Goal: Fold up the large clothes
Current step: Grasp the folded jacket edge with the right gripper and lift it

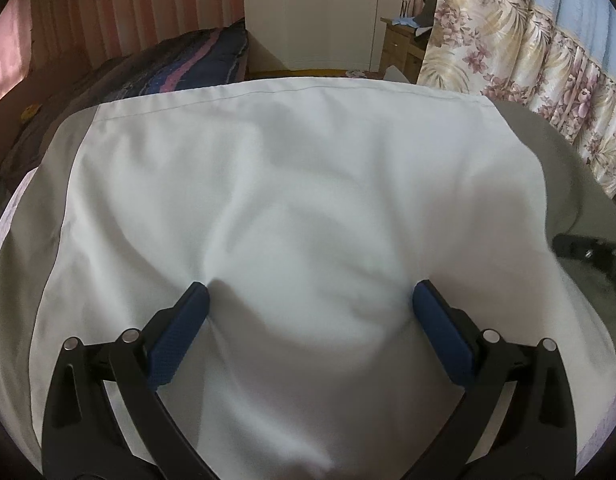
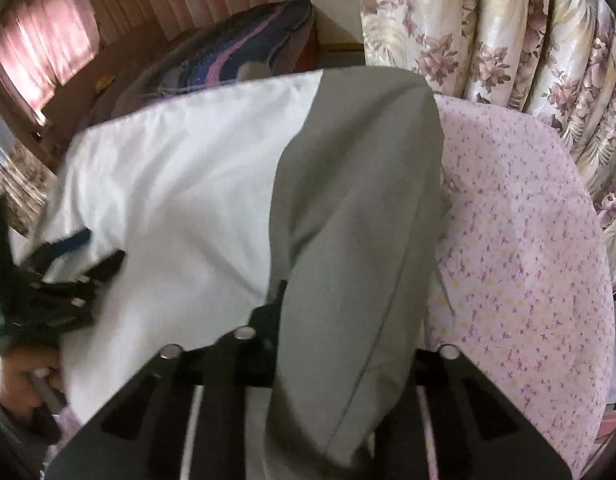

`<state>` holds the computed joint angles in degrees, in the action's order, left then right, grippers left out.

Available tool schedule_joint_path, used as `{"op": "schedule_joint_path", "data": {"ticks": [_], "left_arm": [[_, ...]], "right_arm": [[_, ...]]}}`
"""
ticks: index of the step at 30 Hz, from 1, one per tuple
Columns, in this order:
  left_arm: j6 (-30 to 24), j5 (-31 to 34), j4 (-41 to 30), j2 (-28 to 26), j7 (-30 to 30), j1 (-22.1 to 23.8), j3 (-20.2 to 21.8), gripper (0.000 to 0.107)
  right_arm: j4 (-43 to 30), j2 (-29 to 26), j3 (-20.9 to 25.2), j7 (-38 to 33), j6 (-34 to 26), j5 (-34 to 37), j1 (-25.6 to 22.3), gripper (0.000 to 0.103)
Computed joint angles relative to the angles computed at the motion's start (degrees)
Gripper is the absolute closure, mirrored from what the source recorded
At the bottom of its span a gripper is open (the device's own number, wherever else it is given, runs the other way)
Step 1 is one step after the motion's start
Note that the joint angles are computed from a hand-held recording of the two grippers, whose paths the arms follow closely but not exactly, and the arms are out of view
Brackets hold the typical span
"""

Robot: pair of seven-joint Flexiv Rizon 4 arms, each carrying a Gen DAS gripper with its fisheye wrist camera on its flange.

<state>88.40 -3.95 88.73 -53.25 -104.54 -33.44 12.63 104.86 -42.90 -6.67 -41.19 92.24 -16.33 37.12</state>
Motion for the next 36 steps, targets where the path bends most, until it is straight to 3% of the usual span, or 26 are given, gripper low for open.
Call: {"op": "schedule_joint_path", "data": {"ticks": [4,11,14,16,19,25,30,32,34,36], "left_arm": [[-0.3,0.2,-0.4,-0.3,0.0,-0.1,0.3,0.007],[0.0,0.0,-0.4,-0.3,0.7,1.7,-1.8,0.007],[1.4,-0.3,1.0,0.4,2.1,4.3,-5.0,0.007],[4.5,-0.7,4.1,1.9,4.4,8.9,-10.4,0.007],[9.9,-2.1,10.5,5.5,5.8,14.4,-15.5,0.007],[20.9,-4.0,23.5,15.4,6.4,21.3,-15.8,0.007],[24.7,-5.0,31.3,21.9,8.6,24.0,-13.2,0.007],[25.6,-3.7,34.2,23.7,8.6,27.7,-15.1,0.007],[25.5,-2.2,35.8,24.4,8.2,31.0,-17.3,0.007],[25.2,-2.0,36.9,24.2,7.9,32.2,-17.7,0.007]], "right_arm": [[0.7,3.2,1.5,-1.3,1.8,0.0,-1.1,0.094],[-7.0,3.2,18.1,-7.4,0.9,0.3,-11.1,0.097],[-10.2,1.7,21.5,-8.8,1.0,1.3,-11.9,0.097],[-12.9,0.4,23.4,-9.0,0.7,2.1,-12.1,0.097],[-17.0,-0.9,20.2,-6.4,-0.4,3.3,-7.6,0.097],[-28.0,-7.8,14.6,2.1,-3.2,4.9,0.9,0.097],[-42.8,-20.2,19.0,4.6,-7.6,5.1,2.9,0.095],[-48.5,-25.0,19.0,6.1,-10.7,5.5,4.6,0.095],[-51.4,-27.1,15.9,8.4,-13.1,5.3,6.9,0.093],[-52.4,-27.0,9.8,11.9,-16.9,3.2,10.4,0.090]]}}
